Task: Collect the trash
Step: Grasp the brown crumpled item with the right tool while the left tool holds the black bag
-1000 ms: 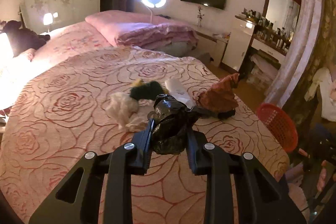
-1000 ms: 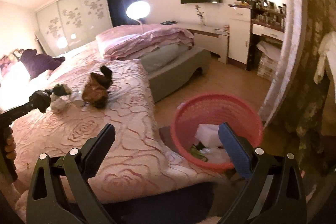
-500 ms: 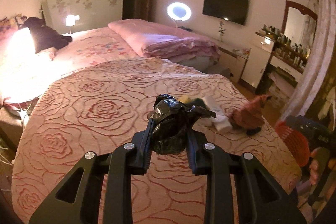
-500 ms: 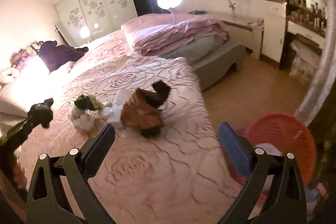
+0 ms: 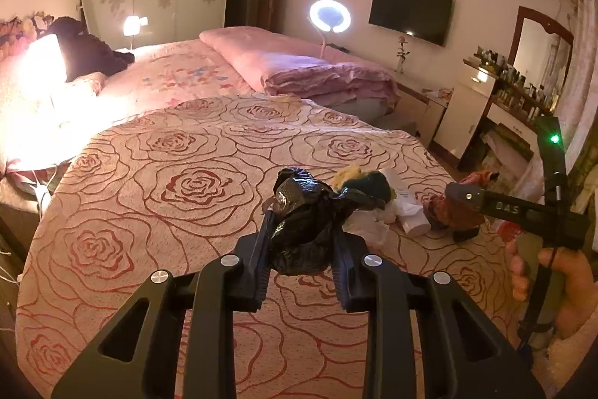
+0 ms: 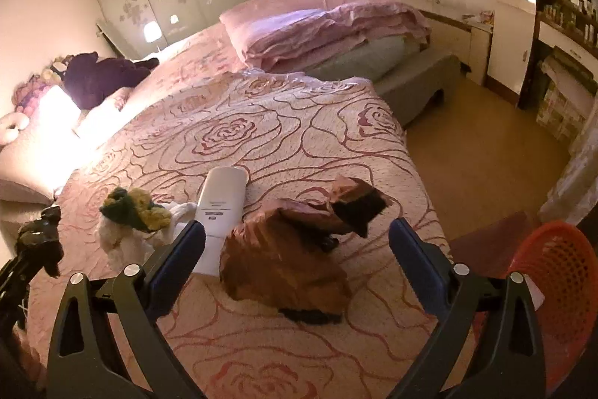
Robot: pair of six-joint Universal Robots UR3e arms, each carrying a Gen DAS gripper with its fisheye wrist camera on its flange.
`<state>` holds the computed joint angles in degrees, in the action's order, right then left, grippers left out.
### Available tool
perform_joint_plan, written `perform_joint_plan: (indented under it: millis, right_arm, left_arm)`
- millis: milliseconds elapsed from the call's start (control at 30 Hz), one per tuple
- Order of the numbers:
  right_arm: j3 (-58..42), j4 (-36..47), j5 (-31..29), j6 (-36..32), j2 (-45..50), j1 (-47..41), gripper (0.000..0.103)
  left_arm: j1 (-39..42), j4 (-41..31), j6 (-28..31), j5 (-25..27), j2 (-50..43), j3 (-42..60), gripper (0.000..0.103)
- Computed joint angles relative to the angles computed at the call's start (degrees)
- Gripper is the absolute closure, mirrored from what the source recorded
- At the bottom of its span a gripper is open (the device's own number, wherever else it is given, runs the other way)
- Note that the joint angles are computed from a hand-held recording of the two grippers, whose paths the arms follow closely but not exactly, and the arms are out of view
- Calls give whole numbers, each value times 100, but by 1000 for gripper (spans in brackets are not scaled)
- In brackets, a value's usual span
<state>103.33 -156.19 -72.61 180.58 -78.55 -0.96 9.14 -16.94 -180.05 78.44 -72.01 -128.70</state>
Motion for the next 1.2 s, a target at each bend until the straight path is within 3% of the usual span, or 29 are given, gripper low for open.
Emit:
perform_joint_plan:
  millis: [100, 167, 500, 967, 1200]
  right_arm:
    - [-82, 303, 292, -127, 66, -64, 39]
    - [-21, 307, 338, -173, 9, -64, 42]
    - [1254, 61, 246, -530, -1269, -211, 44]
    - [3008, 878, 641, -1144, -3990, -1130, 44]
    - [3248, 1192, 779, -1299, -4510, -1372, 44]
  left_arm:
    - [-5, 9, 1, -8, -35, -17, 77]
    - [-48, 27, -13, 20, -61, -16, 77]
    - [-113, 53, -25, 76, -52, -25, 77]
    - [-944, 177, -107, 403, -345, 140, 77]
    - [-1519, 272, -164, 639, -576, 219, 77]
